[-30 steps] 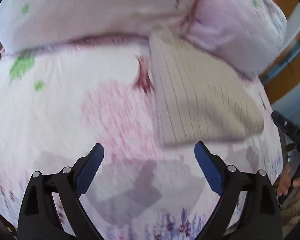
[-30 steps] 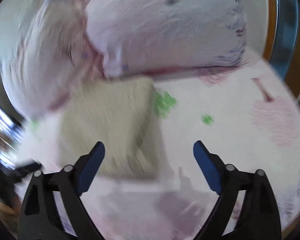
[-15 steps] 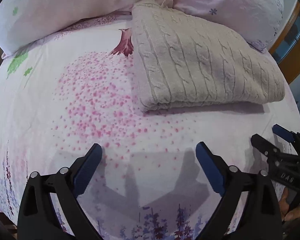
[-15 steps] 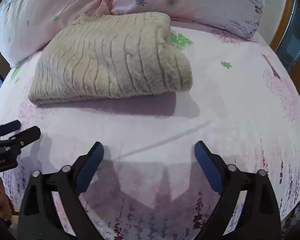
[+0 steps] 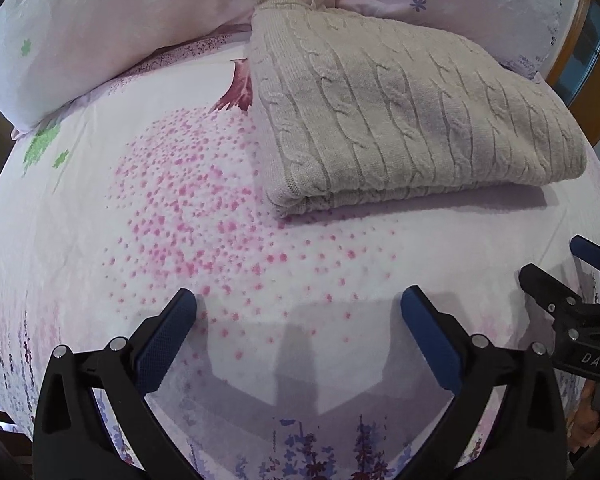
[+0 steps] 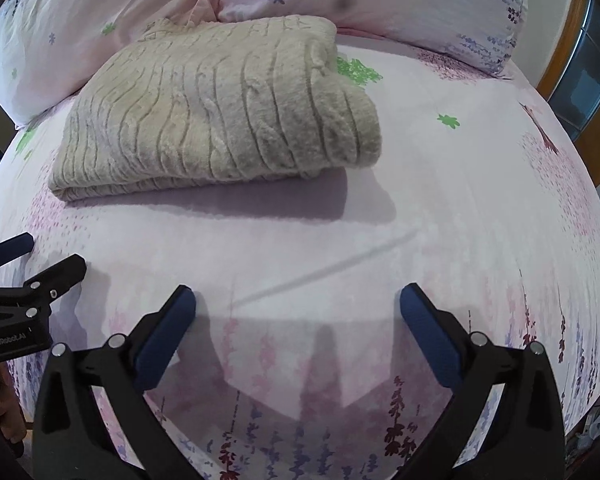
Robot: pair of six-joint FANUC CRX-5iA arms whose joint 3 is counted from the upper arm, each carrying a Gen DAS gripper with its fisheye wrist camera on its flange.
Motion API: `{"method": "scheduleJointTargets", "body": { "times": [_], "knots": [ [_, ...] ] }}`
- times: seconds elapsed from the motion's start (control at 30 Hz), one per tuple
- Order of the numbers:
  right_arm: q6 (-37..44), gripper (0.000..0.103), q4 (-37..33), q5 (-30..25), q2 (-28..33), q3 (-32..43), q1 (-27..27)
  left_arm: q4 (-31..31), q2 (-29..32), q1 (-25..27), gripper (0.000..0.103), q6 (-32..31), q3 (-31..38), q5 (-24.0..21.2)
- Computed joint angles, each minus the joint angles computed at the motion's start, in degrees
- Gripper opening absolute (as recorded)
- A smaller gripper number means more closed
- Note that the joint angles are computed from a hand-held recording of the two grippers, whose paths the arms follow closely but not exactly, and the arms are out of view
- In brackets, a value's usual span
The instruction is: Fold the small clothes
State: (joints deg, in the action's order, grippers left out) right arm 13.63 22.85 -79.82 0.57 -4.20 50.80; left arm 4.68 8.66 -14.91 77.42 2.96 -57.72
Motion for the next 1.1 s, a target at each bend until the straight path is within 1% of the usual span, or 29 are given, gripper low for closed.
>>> {"method": "scheduleJointTargets", "body": {
  "times": [0.17,1.1],
  "knots": [
    [-0.32,0.101,0.33,0.02,-0.19,-0.30,0.34,0.40,-2.65,0.27,0.102,-0.36,-3.58,2.79],
    [-0.82,0.101,0.58,-0.07,-0.04,-0.26,0.47,0.43,-2.31,0.37,0.102,-0.59,-3.12,2.48]
  ]
}}
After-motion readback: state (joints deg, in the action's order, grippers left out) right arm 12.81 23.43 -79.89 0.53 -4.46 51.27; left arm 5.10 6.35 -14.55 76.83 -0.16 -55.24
